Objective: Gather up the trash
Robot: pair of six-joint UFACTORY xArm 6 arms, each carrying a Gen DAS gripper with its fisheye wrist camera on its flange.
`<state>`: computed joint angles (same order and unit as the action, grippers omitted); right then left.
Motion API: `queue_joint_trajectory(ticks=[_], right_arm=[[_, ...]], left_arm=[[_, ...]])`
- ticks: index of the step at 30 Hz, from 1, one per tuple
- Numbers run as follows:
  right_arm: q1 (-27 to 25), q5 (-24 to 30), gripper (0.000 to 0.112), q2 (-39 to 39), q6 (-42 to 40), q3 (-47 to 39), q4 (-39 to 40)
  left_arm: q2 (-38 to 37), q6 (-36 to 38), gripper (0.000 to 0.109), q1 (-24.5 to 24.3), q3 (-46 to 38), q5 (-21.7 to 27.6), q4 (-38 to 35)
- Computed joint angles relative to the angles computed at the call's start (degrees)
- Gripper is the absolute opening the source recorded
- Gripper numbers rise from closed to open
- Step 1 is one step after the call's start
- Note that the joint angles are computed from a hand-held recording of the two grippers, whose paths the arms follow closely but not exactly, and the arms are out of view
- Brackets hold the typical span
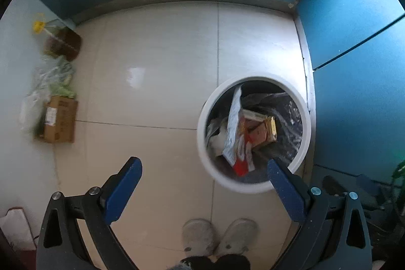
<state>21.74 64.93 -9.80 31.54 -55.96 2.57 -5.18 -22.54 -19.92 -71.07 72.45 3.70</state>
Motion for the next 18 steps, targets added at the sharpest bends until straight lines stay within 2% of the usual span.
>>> queue_joint_trajectory(ticks=[5, 10, 16, 18], right_arm=[[1.39, 5.65, 0.103, -6.25, -0.1, -2.95, -2.68], [3.4, 14.36, 0.103, -11.17, 0.71, -11.26, -6.01], [7.3, 27.65, 0.103, -12.18, 2.79, -28.13, -10.29], [9.11, 33.4, 0.103, -11.12, 3.38, -36.93, -12.08]], left_arm=[[-4.9, -2.92, 0.101, -2.38, -2.5, 6.92, 3.49], [-7.69, -5.15, 0.101, -5.12, -10.47, 15.09, 5.32], [-7.13, -6.78, 0.101, -9.77, -27.7, 27.08, 7.86], [-5.23, -6.49, 0.101, -12.04, -36.91, 32.89, 9.14]])
